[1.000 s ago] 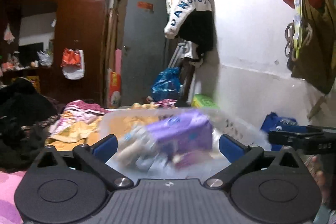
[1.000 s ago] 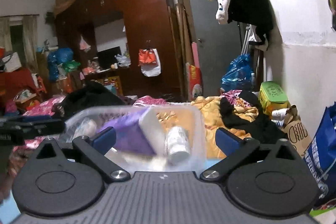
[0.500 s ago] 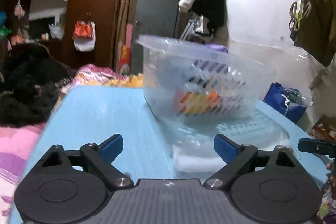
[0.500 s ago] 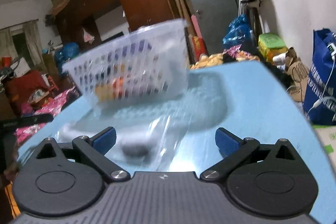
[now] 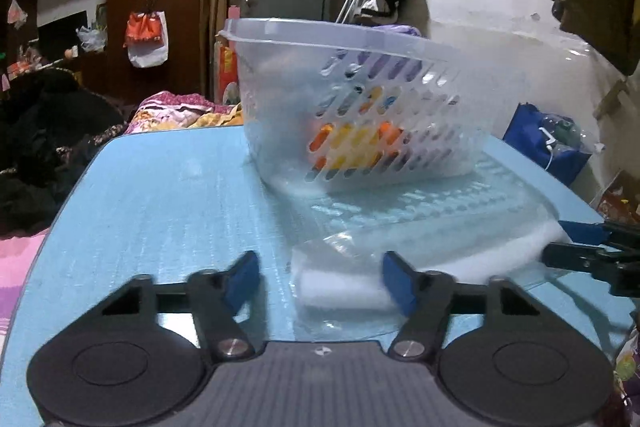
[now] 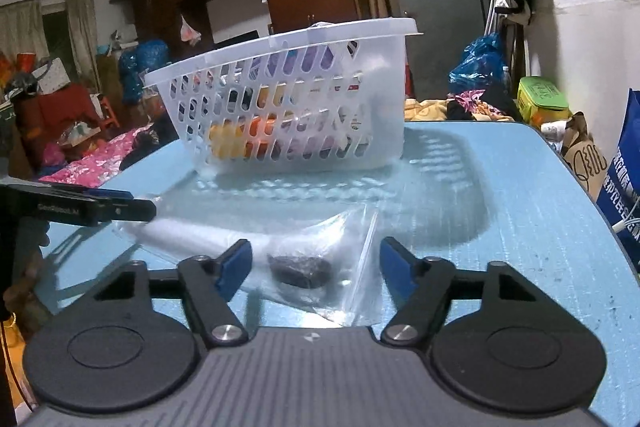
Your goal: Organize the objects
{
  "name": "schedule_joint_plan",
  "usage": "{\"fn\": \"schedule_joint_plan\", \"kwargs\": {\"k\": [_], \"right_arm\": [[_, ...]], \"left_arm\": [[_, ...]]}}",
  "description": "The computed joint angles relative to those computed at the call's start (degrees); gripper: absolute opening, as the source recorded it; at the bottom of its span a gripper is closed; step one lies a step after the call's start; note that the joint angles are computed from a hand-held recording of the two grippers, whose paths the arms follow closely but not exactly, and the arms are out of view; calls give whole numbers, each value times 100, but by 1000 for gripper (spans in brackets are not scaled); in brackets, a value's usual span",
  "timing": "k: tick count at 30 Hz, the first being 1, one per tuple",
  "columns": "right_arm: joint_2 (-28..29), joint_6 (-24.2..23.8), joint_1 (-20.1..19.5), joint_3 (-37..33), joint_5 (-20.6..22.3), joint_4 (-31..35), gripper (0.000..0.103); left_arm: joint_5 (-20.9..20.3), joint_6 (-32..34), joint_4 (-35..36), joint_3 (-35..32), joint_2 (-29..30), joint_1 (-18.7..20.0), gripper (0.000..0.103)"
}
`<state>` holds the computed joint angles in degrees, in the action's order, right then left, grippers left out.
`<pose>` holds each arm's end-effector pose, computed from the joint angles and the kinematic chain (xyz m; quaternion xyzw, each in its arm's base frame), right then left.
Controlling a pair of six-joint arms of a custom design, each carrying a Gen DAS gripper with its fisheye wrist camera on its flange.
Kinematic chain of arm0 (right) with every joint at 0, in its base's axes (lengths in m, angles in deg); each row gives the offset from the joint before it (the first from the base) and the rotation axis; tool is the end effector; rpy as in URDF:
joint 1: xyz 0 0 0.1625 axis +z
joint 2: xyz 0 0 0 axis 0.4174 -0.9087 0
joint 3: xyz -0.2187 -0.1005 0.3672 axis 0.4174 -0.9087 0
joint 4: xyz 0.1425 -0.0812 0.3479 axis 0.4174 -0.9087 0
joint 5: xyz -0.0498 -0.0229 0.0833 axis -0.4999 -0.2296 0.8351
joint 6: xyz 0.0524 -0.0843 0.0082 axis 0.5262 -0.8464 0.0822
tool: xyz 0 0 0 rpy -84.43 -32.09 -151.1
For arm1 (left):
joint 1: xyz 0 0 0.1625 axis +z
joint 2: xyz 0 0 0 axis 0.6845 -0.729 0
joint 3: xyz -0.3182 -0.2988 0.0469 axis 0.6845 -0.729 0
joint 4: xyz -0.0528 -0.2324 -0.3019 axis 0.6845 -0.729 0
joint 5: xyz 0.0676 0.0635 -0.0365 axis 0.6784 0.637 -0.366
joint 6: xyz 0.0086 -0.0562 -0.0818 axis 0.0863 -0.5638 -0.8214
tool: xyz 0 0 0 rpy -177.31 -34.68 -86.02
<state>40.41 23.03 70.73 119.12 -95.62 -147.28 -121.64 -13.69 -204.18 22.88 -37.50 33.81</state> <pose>0.2107 -0.7569 -0.0077 0.3829 -0.8428 0.3657 0.0965 0.0194 -0.7323 0.2671 0.1845 0.8246 -0.4455 0.2958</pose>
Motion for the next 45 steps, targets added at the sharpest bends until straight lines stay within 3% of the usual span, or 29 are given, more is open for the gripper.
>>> {"fn": "schedule_joint_plan", "kwargs": {"k": [3, 5, 8, 18, 45], "right_arm": [[4, -59, -14, 46, 98, -29, 43], [-4, -142, -37, 81, 207, -19, 39], [-30, -155, -53, 134, 287, -20, 33], [-117, -332, -65, 375, 466, -339, 27], [-361, -408, 78, 600, 759, -605, 26]], "left_arm": [[20, 60, -167, 27, 49, -37, 36], [-8, 18, -290, 59, 39, -24, 20], [-390, -191, -310, 137, -62, 74, 12], [-773, 162, -949, 329, -48, 73, 10], [-1090, 491, -1512, 587, -308, -113, 10]]}}
